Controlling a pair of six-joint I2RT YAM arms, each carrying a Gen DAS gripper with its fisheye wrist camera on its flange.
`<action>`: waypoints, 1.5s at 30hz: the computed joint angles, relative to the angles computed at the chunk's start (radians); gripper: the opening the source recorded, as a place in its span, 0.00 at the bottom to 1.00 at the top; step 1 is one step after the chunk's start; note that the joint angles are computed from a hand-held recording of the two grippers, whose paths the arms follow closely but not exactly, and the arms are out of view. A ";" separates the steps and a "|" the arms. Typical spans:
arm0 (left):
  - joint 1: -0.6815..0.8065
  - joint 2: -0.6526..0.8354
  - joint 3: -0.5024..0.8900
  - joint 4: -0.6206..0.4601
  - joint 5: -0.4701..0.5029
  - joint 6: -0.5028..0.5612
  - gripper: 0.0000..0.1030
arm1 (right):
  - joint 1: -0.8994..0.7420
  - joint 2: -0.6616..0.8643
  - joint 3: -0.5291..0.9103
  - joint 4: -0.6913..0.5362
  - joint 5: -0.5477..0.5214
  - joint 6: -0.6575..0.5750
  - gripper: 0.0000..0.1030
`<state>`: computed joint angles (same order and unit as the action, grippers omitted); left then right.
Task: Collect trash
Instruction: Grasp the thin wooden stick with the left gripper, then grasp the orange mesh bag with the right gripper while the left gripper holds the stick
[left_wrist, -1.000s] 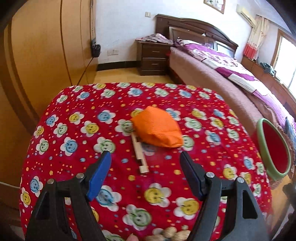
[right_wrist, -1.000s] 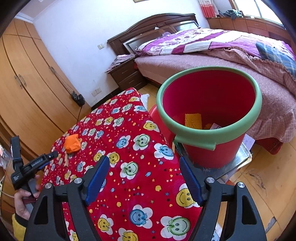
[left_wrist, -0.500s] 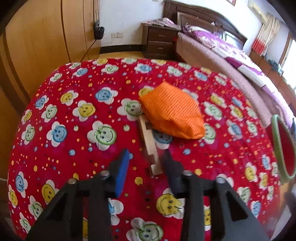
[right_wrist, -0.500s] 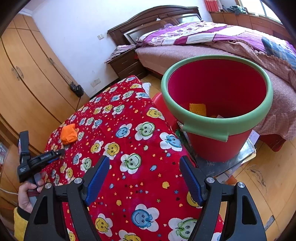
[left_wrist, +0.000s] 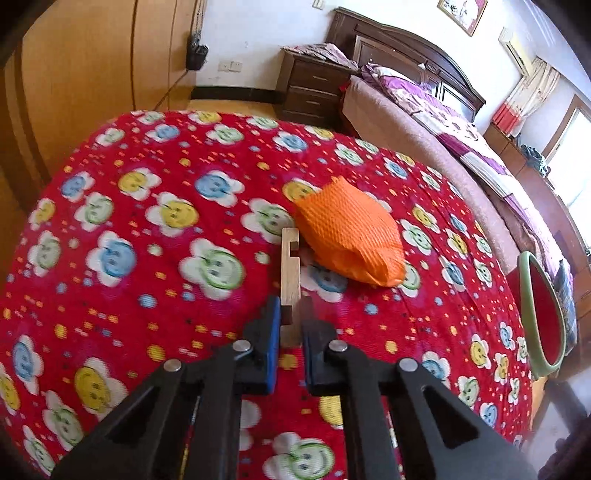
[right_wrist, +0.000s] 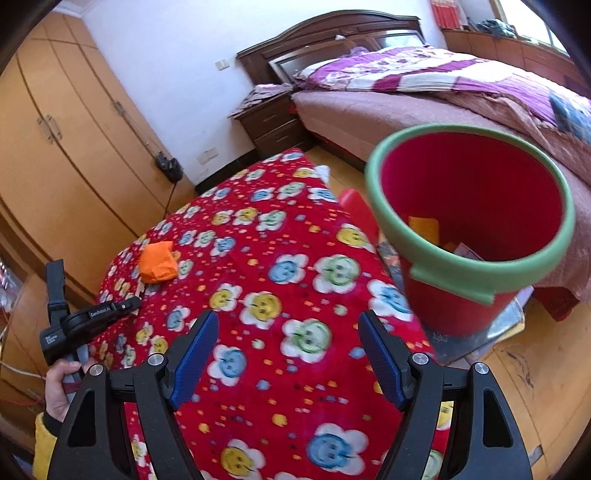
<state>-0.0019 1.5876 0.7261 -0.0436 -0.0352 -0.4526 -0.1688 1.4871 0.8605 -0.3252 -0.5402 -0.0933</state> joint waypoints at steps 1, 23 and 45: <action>0.010 -0.010 -0.006 0.000 -0.004 0.010 0.09 | 0.018 -0.002 0.005 -0.001 0.006 0.004 0.76; 0.296 -0.038 -0.054 0.099 -0.068 0.130 0.09 | 0.503 0.268 0.267 0.068 0.224 0.125 0.76; 0.283 0.011 -0.054 0.149 -0.012 0.123 0.09 | 0.645 0.618 0.604 -0.005 0.318 0.138 0.24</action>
